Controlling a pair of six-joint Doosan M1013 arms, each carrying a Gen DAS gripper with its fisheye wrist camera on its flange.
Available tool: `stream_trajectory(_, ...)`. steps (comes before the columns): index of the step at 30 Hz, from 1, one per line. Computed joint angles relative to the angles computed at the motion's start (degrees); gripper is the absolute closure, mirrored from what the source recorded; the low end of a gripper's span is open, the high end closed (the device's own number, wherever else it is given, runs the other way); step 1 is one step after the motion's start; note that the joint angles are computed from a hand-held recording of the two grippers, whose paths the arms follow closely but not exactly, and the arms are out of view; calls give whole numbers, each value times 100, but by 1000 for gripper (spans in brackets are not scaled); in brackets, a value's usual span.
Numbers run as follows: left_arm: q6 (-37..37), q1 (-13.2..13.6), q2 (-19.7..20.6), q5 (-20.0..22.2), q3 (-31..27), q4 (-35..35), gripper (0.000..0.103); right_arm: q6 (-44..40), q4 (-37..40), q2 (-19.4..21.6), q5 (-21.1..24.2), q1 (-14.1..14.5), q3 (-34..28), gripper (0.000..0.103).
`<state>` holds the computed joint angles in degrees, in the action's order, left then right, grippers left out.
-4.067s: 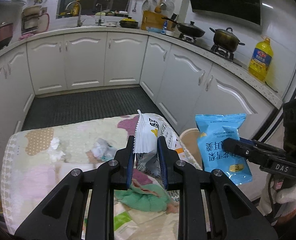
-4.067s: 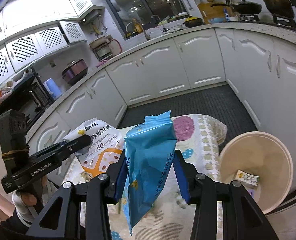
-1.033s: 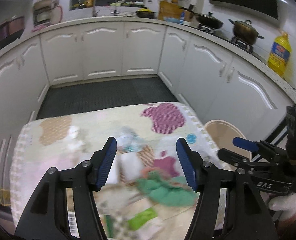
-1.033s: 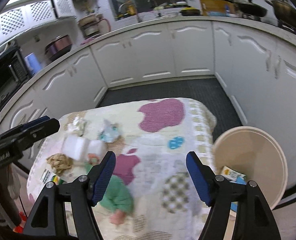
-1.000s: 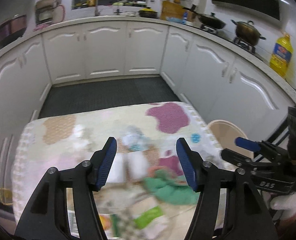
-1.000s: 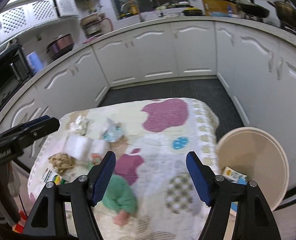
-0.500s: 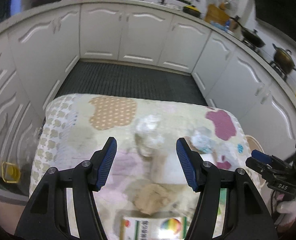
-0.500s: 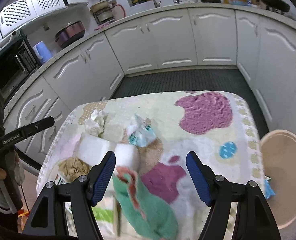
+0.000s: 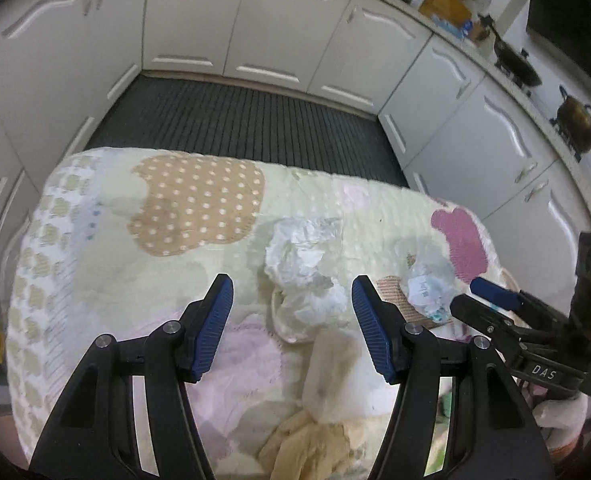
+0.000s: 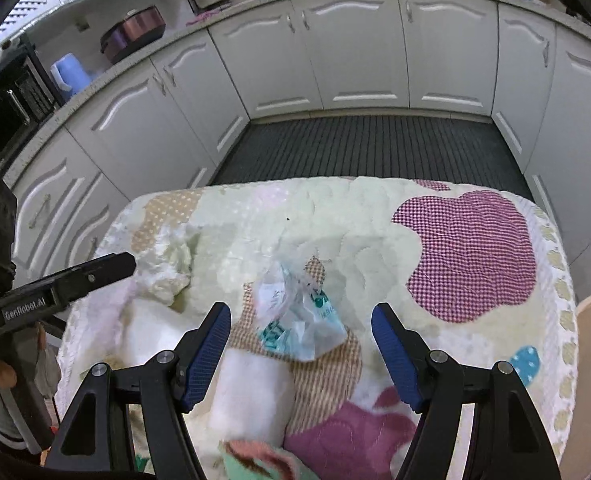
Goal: Collect trash
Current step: 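Grasp the crumpled tissue with the left tool while the right tool grasps the plastic bag, then lift the tissue and plastic bag and carry both over the beige bin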
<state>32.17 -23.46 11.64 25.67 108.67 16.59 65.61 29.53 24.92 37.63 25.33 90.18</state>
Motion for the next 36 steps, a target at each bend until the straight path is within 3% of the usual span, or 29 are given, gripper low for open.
stream_trajectory(3, -60, 34, 192, 85, -118, 31, 45, 109, 14, 160, 206, -15, -147, 35)
stream_trajectory(4, -55, 55, 238, 59, -133, 10, 48, 132, 78, 212, 277, -29, -193, 47)
stream_trajectory(6, 444, 105, 332, 37, -184, -426, 73, 158, 66, 297, 419, -26, -280, 65)
stream_trajectory(8, 720, 124, 393, 34, -208, -632, 79, 184, -30, 342, 477, -15, -330, 72)
stream_trajectory(12, 362, 131, 297, -58, -140, -252, 86, -241, 259, 184, 209, -44, -139, 83)
stream_trajectory(21, -1018, -37, -253, -73, 35, 1208, 87, -1315, 1578, -340, -32, -284, 328, 84)
stream_trajectory(30, -1606, -726, -403, 144, -99, 2296, 87, -1790, 2122, -823, -176, -525, 800, 84)
stream_trajectory(36, -1897, -1171, -336, 532, -291, 2898, 87, -1922, 2162, -1151, -370, -658, 1136, 84)
